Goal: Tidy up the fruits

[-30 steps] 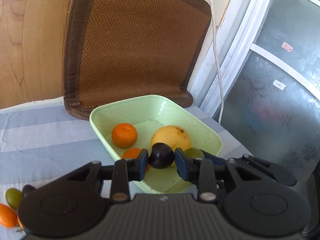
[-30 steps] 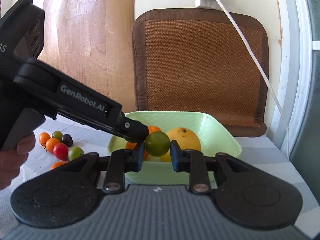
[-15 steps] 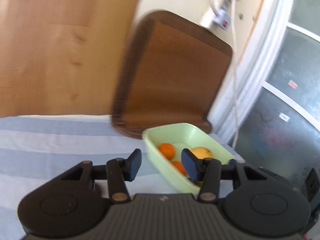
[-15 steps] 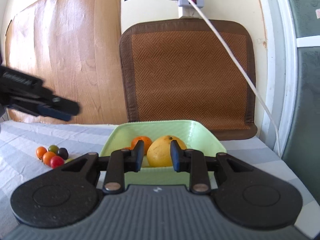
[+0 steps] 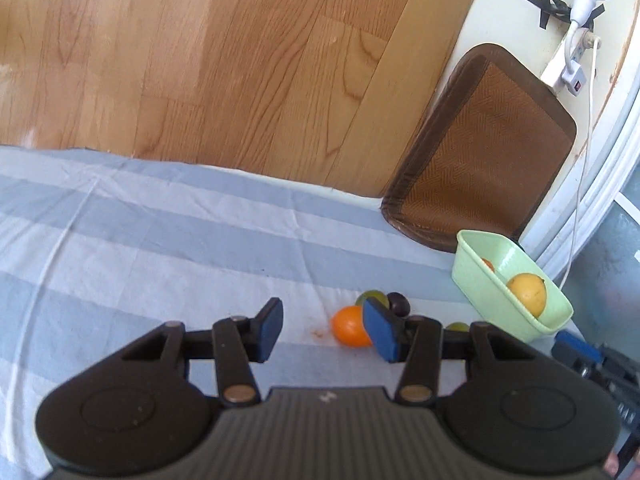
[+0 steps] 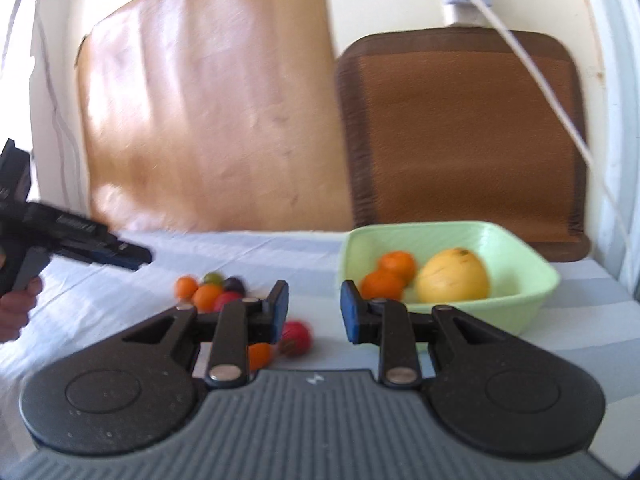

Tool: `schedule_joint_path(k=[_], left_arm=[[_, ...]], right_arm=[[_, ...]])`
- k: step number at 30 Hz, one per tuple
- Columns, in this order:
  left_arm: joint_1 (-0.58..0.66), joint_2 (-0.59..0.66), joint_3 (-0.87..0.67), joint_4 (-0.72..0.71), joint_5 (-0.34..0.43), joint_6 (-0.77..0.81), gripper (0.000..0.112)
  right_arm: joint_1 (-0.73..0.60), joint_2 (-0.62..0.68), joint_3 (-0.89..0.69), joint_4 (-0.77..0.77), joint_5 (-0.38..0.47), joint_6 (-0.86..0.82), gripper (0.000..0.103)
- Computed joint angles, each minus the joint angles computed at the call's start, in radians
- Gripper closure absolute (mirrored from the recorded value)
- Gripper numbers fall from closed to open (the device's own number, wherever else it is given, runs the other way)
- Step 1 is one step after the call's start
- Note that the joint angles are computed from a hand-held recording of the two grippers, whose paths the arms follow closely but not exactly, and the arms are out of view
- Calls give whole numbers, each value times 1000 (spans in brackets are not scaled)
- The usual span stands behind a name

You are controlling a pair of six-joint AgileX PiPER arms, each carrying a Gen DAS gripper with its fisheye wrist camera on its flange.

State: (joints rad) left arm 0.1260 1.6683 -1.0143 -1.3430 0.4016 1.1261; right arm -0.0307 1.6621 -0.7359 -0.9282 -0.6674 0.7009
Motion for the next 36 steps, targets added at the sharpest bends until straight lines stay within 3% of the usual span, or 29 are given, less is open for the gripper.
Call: schedule_joint_path(k=[1,3,8,10,13,15,21,24,26,29,32,36], left_arm=[[7,15,-11,-18,23,18,66],[14,41,-27,-52,55,50,53],[12,130,-93,-68,130,51,53],[0,155,-112,-52,126,34,53],[-1,177,-104,-96,145,73,60],[-5,170,-84,-126,132,112,77],[13,143,-40,-161,140,133,77],[18,107,1,-175,140,140,78],[24,75,41,-205,149,165,78],[37,9,126,-260,174,225,78],[44,-67,225,-293,198,302,78],[9,-148,313,-290,169,369,78]], right_arm=[[22,-4,1,-17,19,13,72],[64,-5,0,-45,49,34,72],[139,16,-40,-63,146,73,70],[156,29,-58,-68,186,86,61],[166,32,-70,-113,218,124,60],[179,33,-74,-93,235,104,58],[249,47,-101,67,351,-37,58],[261,68,-142,-53,412,94,60],[251,72,-147,-96,402,143,63],[247,43,-102,10,371,33,64],[249,-3,-40,-45,312,61,64],[285,-74,72,75,266,-96,64]])
